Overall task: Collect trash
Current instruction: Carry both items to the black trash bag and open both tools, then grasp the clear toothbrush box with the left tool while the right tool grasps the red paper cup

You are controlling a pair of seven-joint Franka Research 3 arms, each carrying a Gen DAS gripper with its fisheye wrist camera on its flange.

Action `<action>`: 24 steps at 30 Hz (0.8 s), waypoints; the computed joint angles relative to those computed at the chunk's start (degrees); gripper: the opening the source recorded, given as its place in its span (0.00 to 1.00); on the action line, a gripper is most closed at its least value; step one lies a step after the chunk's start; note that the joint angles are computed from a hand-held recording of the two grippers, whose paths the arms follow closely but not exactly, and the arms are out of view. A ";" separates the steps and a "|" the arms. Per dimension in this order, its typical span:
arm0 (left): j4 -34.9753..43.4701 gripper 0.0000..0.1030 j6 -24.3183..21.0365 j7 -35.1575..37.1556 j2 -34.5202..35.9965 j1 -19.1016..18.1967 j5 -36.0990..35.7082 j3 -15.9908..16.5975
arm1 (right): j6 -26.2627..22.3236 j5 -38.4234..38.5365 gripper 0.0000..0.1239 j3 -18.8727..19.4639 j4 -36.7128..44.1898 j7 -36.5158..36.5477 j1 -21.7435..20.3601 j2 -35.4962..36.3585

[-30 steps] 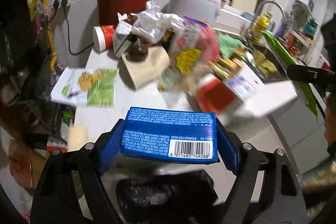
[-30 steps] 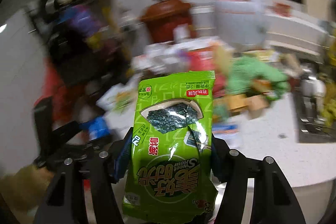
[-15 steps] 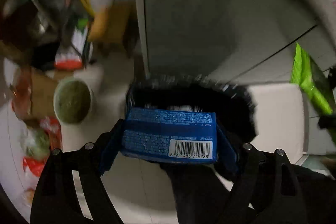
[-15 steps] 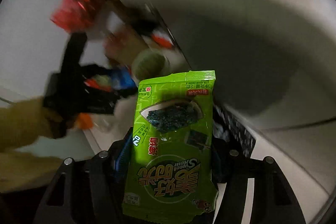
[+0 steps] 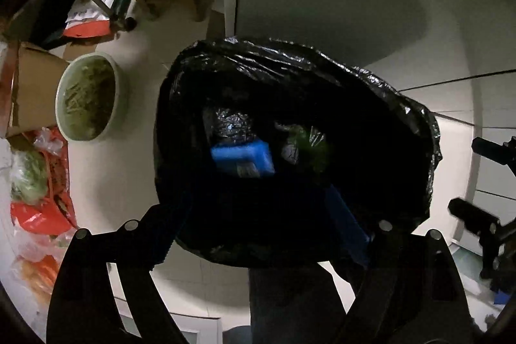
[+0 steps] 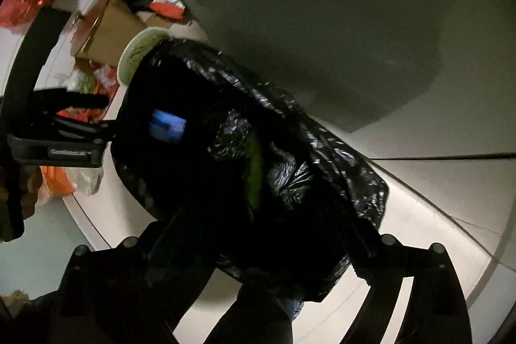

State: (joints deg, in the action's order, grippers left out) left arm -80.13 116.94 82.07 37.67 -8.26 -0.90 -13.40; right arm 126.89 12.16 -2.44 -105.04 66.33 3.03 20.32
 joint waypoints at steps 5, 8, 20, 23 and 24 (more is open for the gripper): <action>1.09 0.83 -0.81 -0.31 -1.50 0.95 -1.55 -0.37 | -1.25 3.12 0.70 0.09 -1.09 -1.77 -1.63 -4.81; -0.70 0.85 0.74 1.62 -5.77 1.95 -3.73 -1.47 | -3.42 9.73 0.70 0.59 -1.11 -6.03 -3.29 -11.62; -1.74 0.86 3.63 3.97 -15.20 1.17 -10.92 -2.00 | 20.31 14.29 0.79 0.05 8.34 -11.49 -1.13 -16.89; -1.89 0.86 4.43 3.27 -15.85 0.95 -11.21 -1.67 | 19.02 7.23 0.79 -0.31 13.42 -7.39 -0.53 -11.37; -1.89 0.86 4.77 2.82 -15.97 0.76 -10.92 -1.48 | 17.83 4.64 0.79 -0.54 15.23 -5.97 -0.28 -9.58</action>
State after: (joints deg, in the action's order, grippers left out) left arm -82.02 121.71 84.89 21.70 -7.49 -11.82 -14.88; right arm 144.72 16.80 -2.98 -89.81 60.37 2.75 10.74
